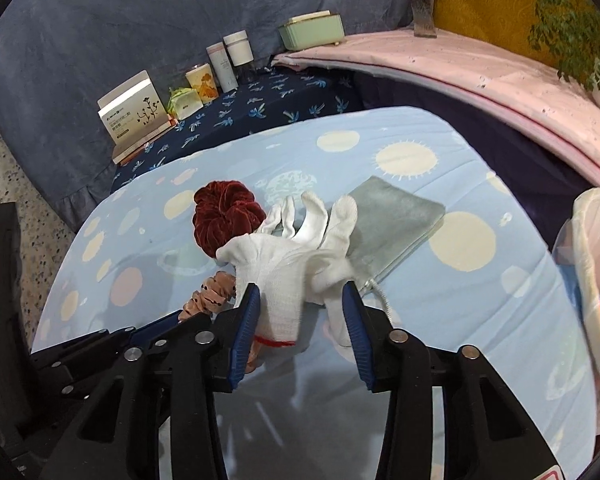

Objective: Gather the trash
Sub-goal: 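Grasp the pink-brown scrunchie with the left tool while the right tool grasps the white glove, then carry the scrunchie and white glove over the trash bin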

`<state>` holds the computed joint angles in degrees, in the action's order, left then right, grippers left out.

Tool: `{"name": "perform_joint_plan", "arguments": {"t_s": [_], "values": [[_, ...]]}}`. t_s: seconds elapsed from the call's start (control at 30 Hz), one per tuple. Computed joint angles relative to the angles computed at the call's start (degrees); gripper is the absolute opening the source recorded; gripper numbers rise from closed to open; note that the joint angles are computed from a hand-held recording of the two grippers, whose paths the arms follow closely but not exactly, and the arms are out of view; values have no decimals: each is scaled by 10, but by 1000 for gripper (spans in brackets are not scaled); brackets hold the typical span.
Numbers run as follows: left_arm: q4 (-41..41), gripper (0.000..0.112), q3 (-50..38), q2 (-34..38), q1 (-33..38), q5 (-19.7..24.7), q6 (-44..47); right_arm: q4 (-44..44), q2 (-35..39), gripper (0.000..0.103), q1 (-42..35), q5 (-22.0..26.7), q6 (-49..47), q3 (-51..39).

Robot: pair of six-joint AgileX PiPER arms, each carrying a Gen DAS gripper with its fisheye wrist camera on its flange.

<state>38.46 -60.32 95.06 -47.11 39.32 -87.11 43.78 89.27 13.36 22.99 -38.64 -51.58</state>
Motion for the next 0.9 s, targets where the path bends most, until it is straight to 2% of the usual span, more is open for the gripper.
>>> {"name": "perform_joint_plan", "arguments": {"t_s": [0.03,0.13,0.3,0.43,0.67,0.9], "values": [[1,16,0,-1,0,0,0,11,7,22,-1,6,-10,-1],[0,15,2,-4,-3,1,-1,25,15,10,2,13,-25,-2],[3,14,-3,-12,-18,24,-13,40,-26,8,-8,15,-41,15],[6,13,-21,-18,-41,55,-20,35,-65,8,-36,39,-40,15],[17,13,-83,-14,-99,130,-29,51,-137,8,-122,107,-75,17],[24,13,-189,26,-150,205,-9,88,-178,8,-254,202,-142,7]]}}
